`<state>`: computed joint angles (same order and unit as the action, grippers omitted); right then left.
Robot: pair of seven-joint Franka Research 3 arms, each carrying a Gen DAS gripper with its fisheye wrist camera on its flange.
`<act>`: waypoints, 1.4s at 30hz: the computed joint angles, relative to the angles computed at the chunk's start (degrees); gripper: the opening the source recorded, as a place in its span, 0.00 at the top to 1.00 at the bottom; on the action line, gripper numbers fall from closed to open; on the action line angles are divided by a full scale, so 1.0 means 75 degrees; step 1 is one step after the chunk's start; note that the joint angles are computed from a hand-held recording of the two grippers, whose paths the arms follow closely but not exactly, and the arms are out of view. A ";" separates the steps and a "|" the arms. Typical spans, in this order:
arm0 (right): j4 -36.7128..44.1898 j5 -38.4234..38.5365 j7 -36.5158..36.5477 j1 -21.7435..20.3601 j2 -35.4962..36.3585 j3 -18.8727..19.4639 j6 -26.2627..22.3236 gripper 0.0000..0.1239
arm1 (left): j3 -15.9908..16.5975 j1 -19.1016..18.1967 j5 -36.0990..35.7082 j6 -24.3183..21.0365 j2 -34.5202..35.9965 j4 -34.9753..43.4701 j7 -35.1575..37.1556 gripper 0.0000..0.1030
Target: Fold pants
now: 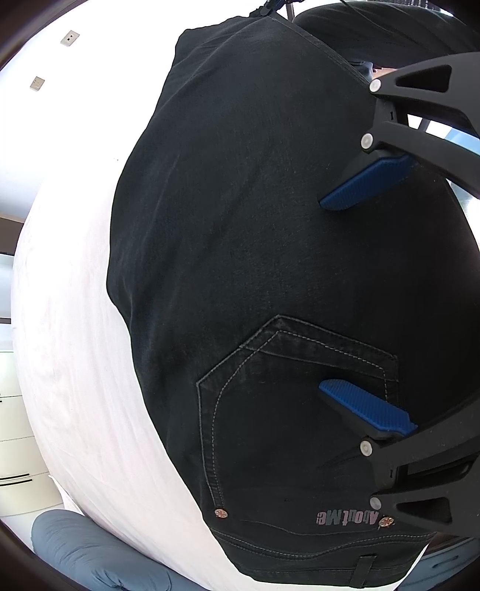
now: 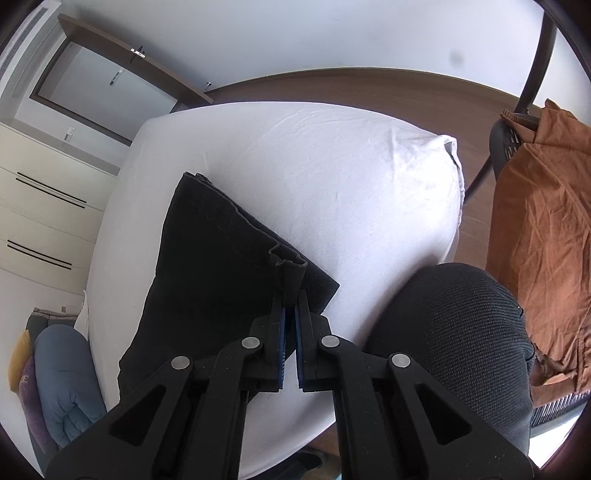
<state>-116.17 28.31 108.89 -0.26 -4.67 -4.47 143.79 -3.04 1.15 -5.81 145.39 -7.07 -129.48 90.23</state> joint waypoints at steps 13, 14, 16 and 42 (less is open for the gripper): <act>0.0191 -0.0238 0.0191 -0.0187 0.0025 -0.0098 -0.0717 0.83 | -0.0006 0.0068 -0.0017 0.0560 0.0204 -0.0167 0.0178 0.00; 0.0226 -0.0797 0.0572 -0.0253 -0.0037 -0.0068 -0.0761 0.75 | 0.0000 0.0071 -0.0030 0.0592 0.0220 -0.0171 0.0207 0.00; 0.0237 -0.1713 0.1179 -0.0367 -0.0239 -0.0005 -0.0621 0.62 | -0.0011 0.0069 -0.0049 0.0676 0.0097 -0.0351 0.0213 0.00; 0.2843 -0.0594 -0.1045 0.0105 0.1893 -0.0090 -0.1670 0.93 | 0.0918 0.0333 -0.1496 0.1675 -0.0564 -0.1108 0.0949 0.00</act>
